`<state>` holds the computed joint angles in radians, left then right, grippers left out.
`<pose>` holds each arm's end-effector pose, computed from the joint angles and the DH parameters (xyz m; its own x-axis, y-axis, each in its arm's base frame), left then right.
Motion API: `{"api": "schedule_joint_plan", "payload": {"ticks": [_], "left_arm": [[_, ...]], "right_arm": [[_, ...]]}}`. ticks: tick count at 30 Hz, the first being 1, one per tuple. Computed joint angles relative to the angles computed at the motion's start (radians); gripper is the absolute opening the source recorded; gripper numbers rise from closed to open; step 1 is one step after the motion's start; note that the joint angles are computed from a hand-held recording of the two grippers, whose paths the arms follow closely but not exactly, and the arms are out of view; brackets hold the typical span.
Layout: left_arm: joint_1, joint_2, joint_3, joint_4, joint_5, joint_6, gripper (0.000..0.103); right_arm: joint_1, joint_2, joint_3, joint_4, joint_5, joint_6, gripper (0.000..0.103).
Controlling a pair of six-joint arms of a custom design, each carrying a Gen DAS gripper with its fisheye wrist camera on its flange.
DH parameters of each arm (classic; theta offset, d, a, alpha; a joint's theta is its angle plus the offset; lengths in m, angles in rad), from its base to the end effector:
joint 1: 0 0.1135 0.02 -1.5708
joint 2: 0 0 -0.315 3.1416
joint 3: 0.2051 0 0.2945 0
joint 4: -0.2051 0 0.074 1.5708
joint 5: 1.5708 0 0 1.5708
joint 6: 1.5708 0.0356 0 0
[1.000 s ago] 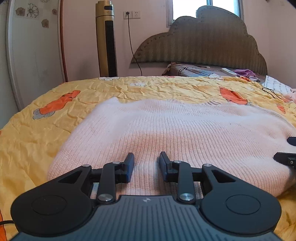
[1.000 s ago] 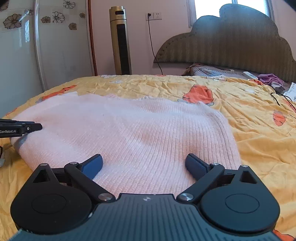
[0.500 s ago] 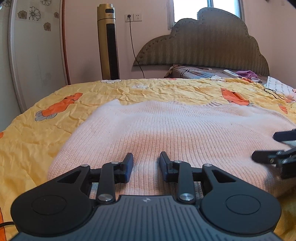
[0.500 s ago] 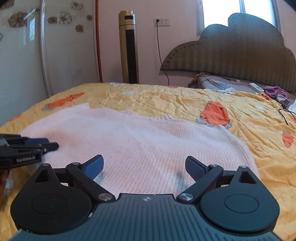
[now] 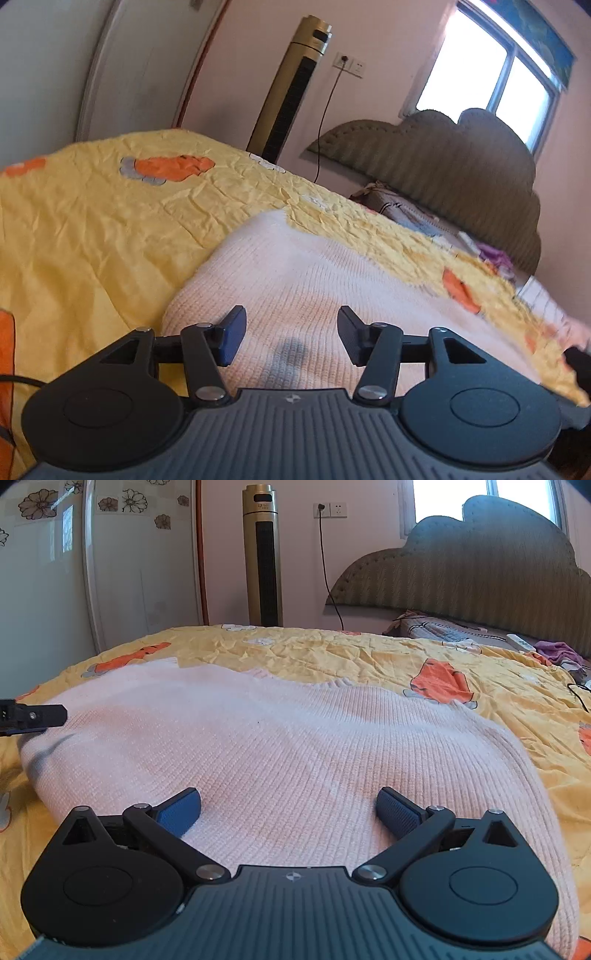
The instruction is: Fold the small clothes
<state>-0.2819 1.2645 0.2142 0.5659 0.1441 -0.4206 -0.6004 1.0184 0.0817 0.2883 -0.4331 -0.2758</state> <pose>0.2071 -0.0653 0.1427 -0.5706 -0.2554 -0.7805 0.1801 0.8883 -0.4224 0.1393 -0.0773 0.1207 -0.5439 0.0729 -0.8360 0.0922 0.9954 0.0268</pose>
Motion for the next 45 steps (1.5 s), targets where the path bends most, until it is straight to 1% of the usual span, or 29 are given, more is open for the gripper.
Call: {"api": "schedule_joint_plan", "payload": {"ticks": [2,3,4,7,9,10,11,12,13,16,17,18,20,21,23,25,26,27,30,33,36,37,40,43,44,45], "left_arm": [[0.023,-0.017,0.011,-0.03,0.039,-0.001,0.057],[0.015,-0.008,0.025,-0.048,0.03,0.012,0.057],[0.005,0.016,0.038,-0.053,0.014,0.016,0.057],[0.006,0.127,0.074,-0.038,0.052,-0.008,0.059],[-0.018,0.182,0.088,-0.015,0.021,0.006,0.06],[-0.041,0.188,0.085,-0.004,-0.011,0.028,0.063],[-0.062,0.186,0.091,-0.017,-0.037,0.038,0.066],[-0.078,0.173,0.095,-0.038,-0.06,0.031,0.066],[-0.075,0.146,0.088,-0.047,-0.065,0.0,0.066],[-0.016,0.036,0.009,0.021,-0.037,-0.177,0.066],[-0.005,-0.007,-0.011,0.011,-0.039,-0.222,0.066],[0.009,-0.049,-0.023,-0.021,-0.029,-0.262,0.066],[0.072,-0.08,-0.05,-0.037,0.089,-0.308,0.066],[0.095,-0.076,-0.057,-0.044,0.13,-0.324,0.066],[0.133,-0.034,-0.061,-0.034,0.18,-0.349,0.066],[0.173,0.047,-0.045,-0.023,0.22,-0.392,0.066],[0.193,0.085,-0.044,0.01,0.248,-0.418,0.066],[0.197,0.091,-0.044,0.026,0.249,-0.426,0.066],[0.192,0.116,-0.015,0.01,0.243,-0.43,0.066],[0.192,0.167,0.015,0.035,0.227,-0.439,0.066],[0.173,0.211,0.054,0.037,0.173,-0.443,0.066],[0.165,0.228,0.065,0.042,0.159,-0.432,0.065],[0.114,0.216,0.075,0.018,0.077,-0.383,0.065],[0.066,0.212,0.066,0.034,0.006,-0.339,0.064],[0.05,0.199,0.066,0.011,-0.03,-0.327,0.053],[0.033,0.19,0.076,-0.026,-0.071,-0.31,0.046]], "right_arm": [[-0.001,0.001,0.0,0.001,-0.001,0.0,0.101],[0.0,0.0,0.001,0.0,-0.001,0.0,0.101],[0.0,0.0,0.001,-0.002,-0.001,0.001,0.101],[-0.006,0.003,0.003,-0.002,-0.011,0.003,0.101],[-0.007,0.002,0.003,-0.003,-0.014,0.006,0.101],[-0.004,0.004,0.003,-0.001,-0.012,0.009,0.101],[-0.004,0.004,0.003,-0.001,-0.012,0.009,0.101],[-0.004,0.003,0.004,-0.002,-0.011,0.008,0.101],[-0.004,0.003,0.004,-0.002,-0.011,0.008,0.101],[-0.002,-0.003,0.003,-0.007,-0.012,0.014,0.101],[-0.003,-0.004,0.003,-0.007,-0.013,0.015,0.101],[-0.004,-0.005,0.003,-0.008,-0.015,0.015,0.101],[-0.006,-0.004,0.004,-0.009,-0.019,0.016,0.101],[-0.006,-0.005,0.004,-0.009,-0.02,0.017,0.101],[-0.007,-0.003,0.005,-0.008,-0.023,0.018,0.101],[-0.008,-0.002,0.005,-0.007,-0.024,0.019,0.101],[-0.008,-0.002,0.005,-0.007,-0.024,0.019,0.101],[-0.008,-0.001,0.005,-0.007,-0.024,0.019,0.102],[-0.006,-0.003,0.004,-0.007,-0.023,0.021,0.101],[-0.006,-0.002,0.005,-0.006,-0.023,0.021,0.101],[-0.006,-0.001,0.005,-0.005,-0.024,0.021,0.101],[-0.006,-0.001,0.005,-0.005,-0.024,0.021,0.101],[-0.008,0.0,0.005,-0.005,-0.025,0.021,0.102],[-0.008,0.0,0.006,-0.005,-0.025,0.021,0.102],[-0.009,0.0,0.006,-0.005,-0.026,0.02,0.102],[-0.01,0.001,0.006,-0.006,-0.028,0.019,0.102]]}}
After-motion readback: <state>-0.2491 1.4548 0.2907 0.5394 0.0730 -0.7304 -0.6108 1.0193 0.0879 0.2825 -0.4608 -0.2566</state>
